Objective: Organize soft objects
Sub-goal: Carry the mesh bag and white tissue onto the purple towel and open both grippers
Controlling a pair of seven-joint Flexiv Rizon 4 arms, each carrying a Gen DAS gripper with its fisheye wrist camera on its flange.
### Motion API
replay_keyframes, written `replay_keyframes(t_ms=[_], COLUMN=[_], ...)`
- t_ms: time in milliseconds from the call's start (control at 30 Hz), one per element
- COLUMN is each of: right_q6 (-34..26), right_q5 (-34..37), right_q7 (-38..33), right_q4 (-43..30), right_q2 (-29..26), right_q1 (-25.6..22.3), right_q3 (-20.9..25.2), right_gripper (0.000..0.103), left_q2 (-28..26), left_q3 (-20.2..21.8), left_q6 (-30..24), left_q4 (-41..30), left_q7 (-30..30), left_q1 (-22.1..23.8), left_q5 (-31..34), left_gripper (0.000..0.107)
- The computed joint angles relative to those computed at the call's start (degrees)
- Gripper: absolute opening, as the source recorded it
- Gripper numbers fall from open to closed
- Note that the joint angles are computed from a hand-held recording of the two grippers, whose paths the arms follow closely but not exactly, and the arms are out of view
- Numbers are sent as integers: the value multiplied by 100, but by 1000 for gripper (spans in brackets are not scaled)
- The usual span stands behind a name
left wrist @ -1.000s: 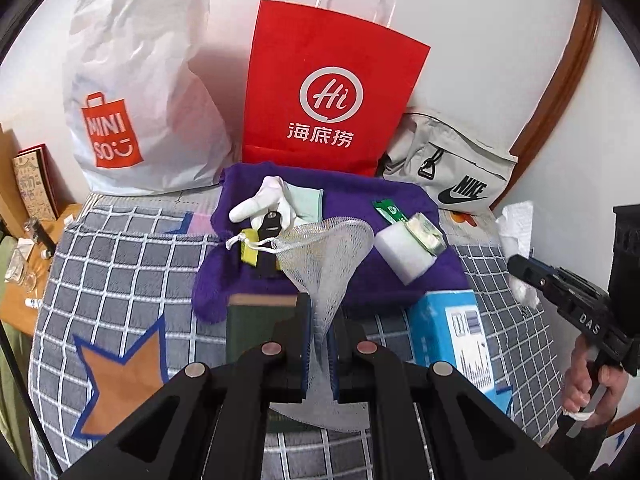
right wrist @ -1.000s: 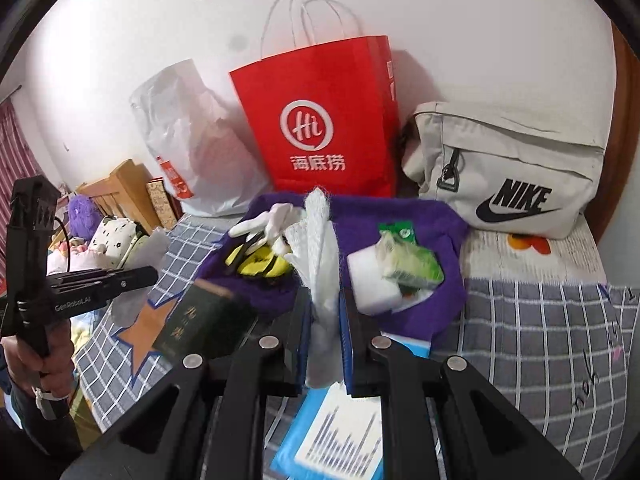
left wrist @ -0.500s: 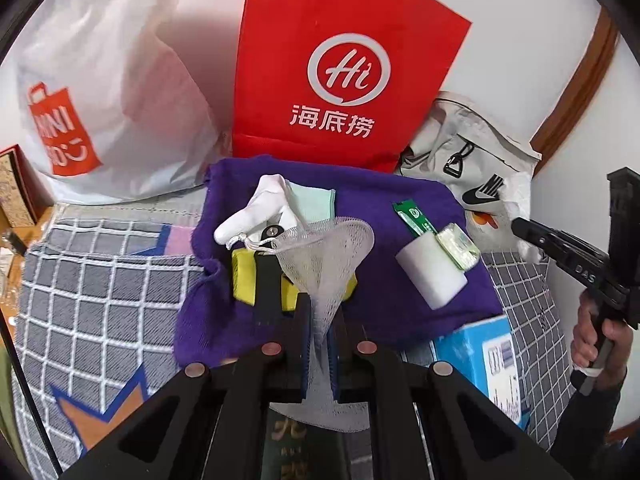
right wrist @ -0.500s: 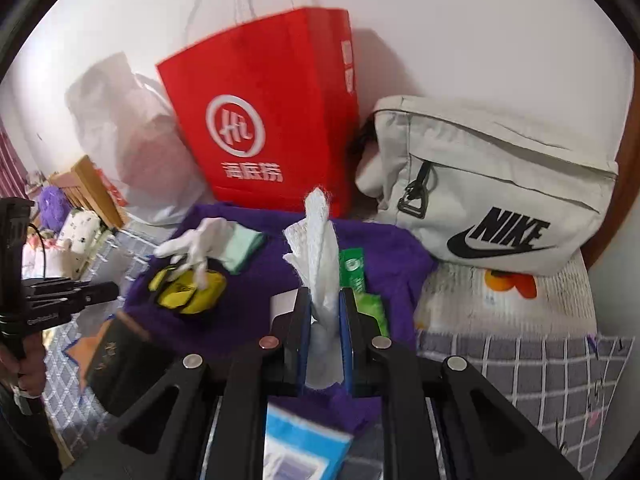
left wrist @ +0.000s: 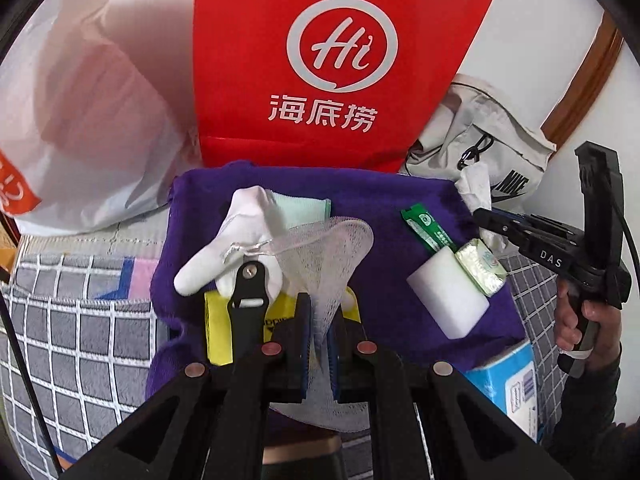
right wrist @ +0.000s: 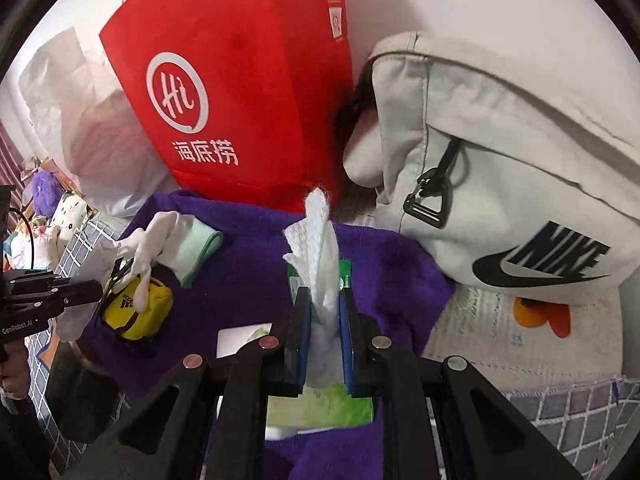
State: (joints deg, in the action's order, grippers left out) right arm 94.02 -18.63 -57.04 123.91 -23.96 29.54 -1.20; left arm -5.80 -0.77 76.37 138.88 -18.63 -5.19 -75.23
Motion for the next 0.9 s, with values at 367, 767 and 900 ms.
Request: replay_keyframes(t_ms=[367, 767, 900], right_q6=[-411, -384, -373], right_q5=[163, 47, 65], right_q7=[-363, -367, -285], right_q4=[-514, -445, -334], right_q2=[-439, -380, -208], right_q1=[-677, -324, -279], right_q3=[831, 516, 479], right_gripper=[15, 57, 64], left_q2=[-204, -444, -300], left_q3=[-70, -239, -119], left_q6=[-43, 104, 38], left_q4=[-175, -342, -301], left_q7=[119, 209, 107], left_q1=[33, 161, 133], left_q5=[-30, -270, -182], left_gripper=[8, 55, 63])
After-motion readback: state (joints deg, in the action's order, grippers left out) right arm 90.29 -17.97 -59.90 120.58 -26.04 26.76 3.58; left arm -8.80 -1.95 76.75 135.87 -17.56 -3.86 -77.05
